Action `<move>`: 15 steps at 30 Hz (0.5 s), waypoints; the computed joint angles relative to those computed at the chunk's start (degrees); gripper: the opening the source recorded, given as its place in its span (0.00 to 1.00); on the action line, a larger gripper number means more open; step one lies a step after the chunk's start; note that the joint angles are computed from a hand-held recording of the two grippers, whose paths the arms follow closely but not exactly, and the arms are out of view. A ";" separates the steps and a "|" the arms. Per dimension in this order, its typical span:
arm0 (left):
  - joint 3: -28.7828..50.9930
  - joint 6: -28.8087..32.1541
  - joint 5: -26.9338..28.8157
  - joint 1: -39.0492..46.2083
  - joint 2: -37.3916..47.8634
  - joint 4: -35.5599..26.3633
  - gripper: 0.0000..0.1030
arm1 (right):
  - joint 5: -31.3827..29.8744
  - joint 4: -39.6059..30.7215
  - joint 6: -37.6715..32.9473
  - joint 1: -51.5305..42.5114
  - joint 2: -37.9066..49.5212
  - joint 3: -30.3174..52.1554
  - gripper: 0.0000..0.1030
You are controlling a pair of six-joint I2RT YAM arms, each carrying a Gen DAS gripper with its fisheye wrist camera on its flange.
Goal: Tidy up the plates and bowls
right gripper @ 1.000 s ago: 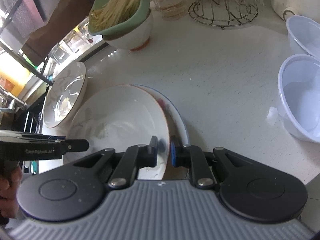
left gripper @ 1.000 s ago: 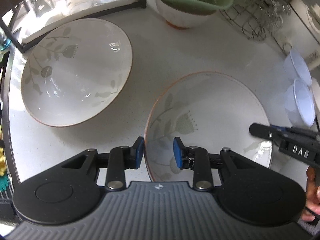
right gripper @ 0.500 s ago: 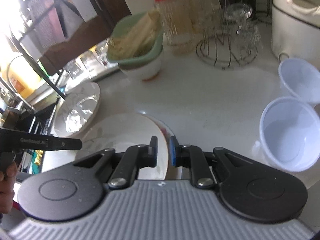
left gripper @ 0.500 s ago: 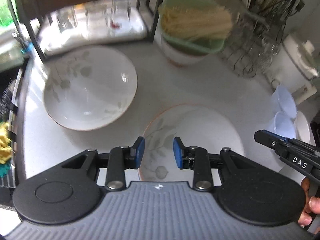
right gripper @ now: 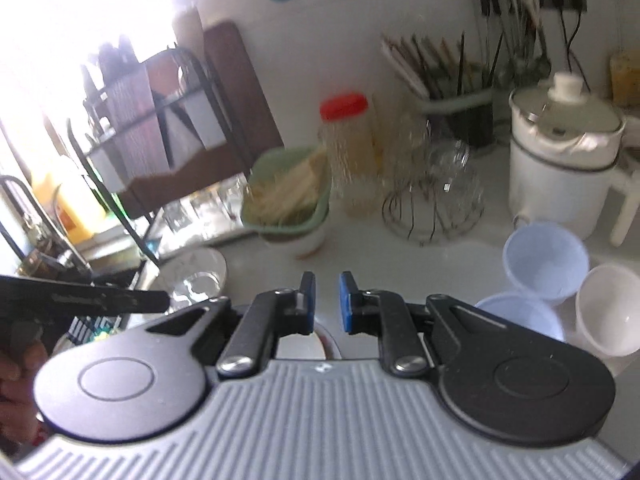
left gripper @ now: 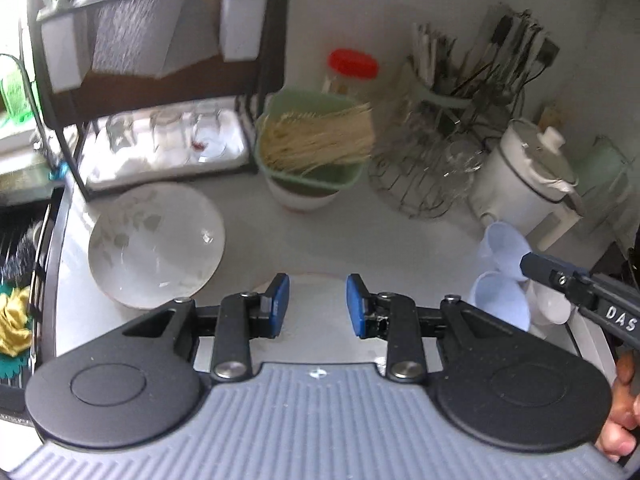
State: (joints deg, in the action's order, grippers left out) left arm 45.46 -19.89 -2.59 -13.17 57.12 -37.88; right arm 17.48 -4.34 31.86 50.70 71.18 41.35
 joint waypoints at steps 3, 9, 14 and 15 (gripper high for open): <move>0.65 -3.67 -1.75 -3.77 -1.79 -0.91 0.34 | 1.23 -2.47 -1.79 0.59 -4.32 -0.29 0.15; 1.12 -11.61 -11.98 -15.18 -5.73 -4.54 0.34 | 2.11 -5.05 -5.17 2.21 -12.18 -2.28 0.15; -0.84 -19.63 -17.79 -22.14 -8.41 -6.72 0.34 | 1.96 -5.61 -6.87 3.75 -16.58 -5.55 0.15; -1.09 -21.13 -19.59 -23.98 -8.78 -7.30 0.34 | 1.47 -6.17 -6.72 3.69 -16.96 -5.99 0.15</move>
